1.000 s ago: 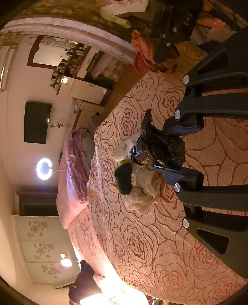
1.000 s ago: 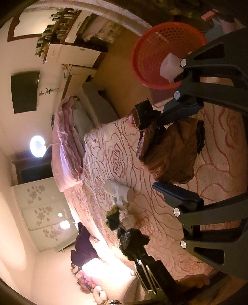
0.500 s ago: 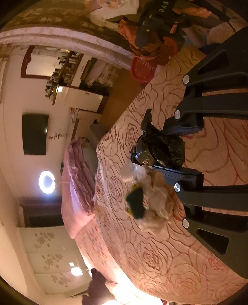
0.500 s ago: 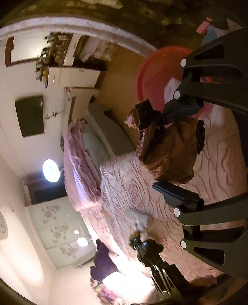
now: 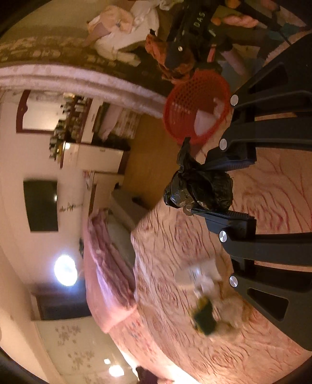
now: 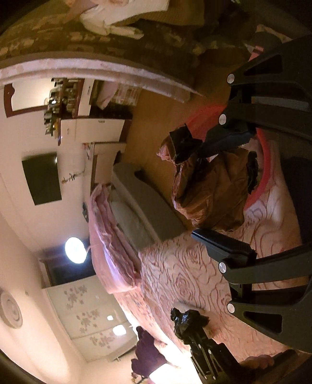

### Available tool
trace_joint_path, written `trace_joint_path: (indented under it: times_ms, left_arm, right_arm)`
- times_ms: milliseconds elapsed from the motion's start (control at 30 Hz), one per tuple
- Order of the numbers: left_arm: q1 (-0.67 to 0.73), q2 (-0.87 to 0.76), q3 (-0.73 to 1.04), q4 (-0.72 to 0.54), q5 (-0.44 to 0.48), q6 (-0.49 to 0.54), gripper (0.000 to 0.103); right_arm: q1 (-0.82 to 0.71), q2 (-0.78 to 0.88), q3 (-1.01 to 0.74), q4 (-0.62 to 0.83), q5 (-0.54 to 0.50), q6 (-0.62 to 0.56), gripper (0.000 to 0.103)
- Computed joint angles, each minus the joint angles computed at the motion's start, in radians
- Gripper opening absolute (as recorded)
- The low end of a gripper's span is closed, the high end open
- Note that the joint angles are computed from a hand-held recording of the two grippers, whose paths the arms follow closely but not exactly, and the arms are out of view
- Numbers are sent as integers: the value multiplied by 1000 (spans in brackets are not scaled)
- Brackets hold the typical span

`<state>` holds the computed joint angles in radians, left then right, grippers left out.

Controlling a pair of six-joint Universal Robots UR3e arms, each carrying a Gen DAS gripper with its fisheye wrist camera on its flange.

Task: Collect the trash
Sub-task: 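Carry both items over the red wastebasket and open both tools, then move both open tools back toward the remaining trash on the bed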

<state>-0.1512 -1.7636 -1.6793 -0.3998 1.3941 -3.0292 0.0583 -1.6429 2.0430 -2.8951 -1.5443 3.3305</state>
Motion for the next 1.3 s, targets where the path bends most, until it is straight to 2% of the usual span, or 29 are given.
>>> trace_joint_path:
  times_ms: [400,767,833,900,1000,1300]
  left_arm:
    - [-138,-301,382,-173,-53,12,26]
    - [-223,-571,767,-420,-69,68,28]
    - [-227,-590,789,-437,-72,77,33]
    - [-235,-614,822,-451,-64,81,43]
    - [-238,-628,835,-450,-51,72,63]
    - [-223,-602,807,-427,-42,44,71]
  right_arm:
    - [-129,17,56,-17,44,-35,60]
    - [-210,117,48,-12,103,-65,61]
    - [-212,143,42,-17,109,-68,61]
    - [-211,162,39,-22,112,-70,61]
    - [-215,186,27,-19,124,-80,63]
    - [-206,198,26,-31,119,-67,74]
